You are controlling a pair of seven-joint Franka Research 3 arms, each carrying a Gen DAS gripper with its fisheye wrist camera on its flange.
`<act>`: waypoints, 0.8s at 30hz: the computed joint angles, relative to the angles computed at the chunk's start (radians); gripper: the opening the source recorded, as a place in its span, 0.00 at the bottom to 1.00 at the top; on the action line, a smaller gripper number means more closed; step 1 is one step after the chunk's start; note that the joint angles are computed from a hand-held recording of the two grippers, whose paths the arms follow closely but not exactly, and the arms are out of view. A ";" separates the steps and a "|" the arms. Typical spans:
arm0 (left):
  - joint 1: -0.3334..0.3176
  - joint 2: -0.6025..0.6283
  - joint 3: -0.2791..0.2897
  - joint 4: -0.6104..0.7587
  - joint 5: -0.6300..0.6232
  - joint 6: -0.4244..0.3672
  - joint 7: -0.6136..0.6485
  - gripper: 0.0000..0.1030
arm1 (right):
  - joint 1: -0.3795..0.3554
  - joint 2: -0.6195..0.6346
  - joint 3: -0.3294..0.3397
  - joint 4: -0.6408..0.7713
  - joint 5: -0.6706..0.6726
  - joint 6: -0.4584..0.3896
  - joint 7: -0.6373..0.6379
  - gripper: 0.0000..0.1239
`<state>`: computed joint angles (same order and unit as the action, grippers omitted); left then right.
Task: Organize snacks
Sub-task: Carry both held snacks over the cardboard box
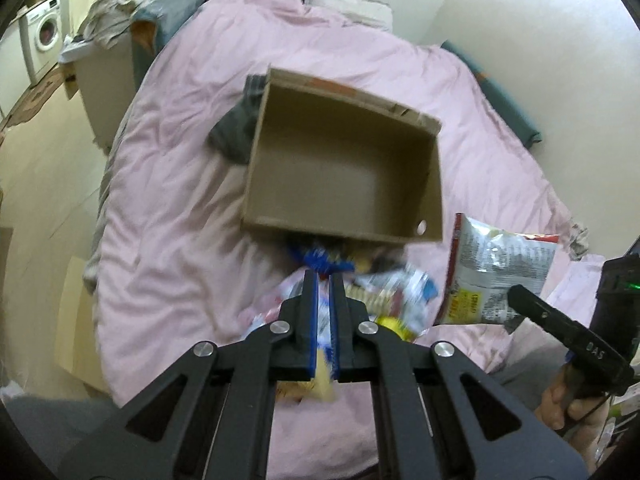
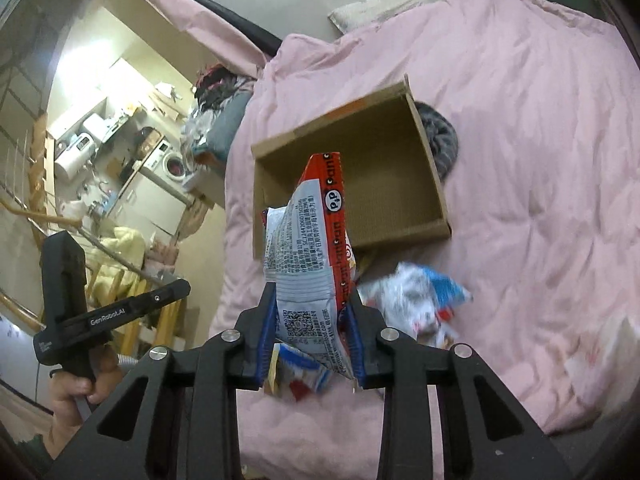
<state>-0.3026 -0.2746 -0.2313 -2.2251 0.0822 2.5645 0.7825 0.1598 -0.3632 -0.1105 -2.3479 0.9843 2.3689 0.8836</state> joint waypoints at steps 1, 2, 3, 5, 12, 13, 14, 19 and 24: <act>0.007 0.017 -0.001 0.017 0.014 0.000 0.000 0.03 | 0.001 0.021 0.003 0.020 0.000 0.008 0.002 0.26; 0.012 0.031 0.000 0.029 0.019 0.002 -0.002 0.03 | 0.002 0.030 0.004 0.028 0.002 0.010 0.005 0.26; 0.012 0.037 0.004 0.031 0.011 0.003 0.001 0.03 | 0.004 0.046 0.002 0.041 0.014 0.010 0.000 0.26; 0.016 0.051 0.008 0.034 0.005 -0.003 0.007 0.03 | 0.005 0.065 0.002 0.054 0.031 0.007 -0.014 0.26; -0.046 0.034 0.061 -0.106 -0.218 -0.055 0.114 0.51 | -0.005 0.107 0.013 0.056 0.047 -0.012 -0.038 0.26; -0.062 0.025 0.078 -0.156 -0.317 -0.033 0.136 0.60 | -0.007 0.114 0.014 0.050 0.052 -0.013 -0.041 0.26; -0.058 0.020 0.074 -0.184 -0.345 -0.020 0.124 0.75 | -0.010 0.121 0.015 0.046 0.055 -0.015 -0.037 0.26; -0.071 0.064 0.093 -0.244 -0.560 0.000 0.132 0.88 | -0.021 0.115 0.020 0.030 0.065 -0.020 -0.043 0.26; -0.055 0.136 0.047 -0.200 -0.562 -0.015 0.179 0.88 | -0.024 0.113 0.021 0.033 0.067 -0.024 -0.047 0.26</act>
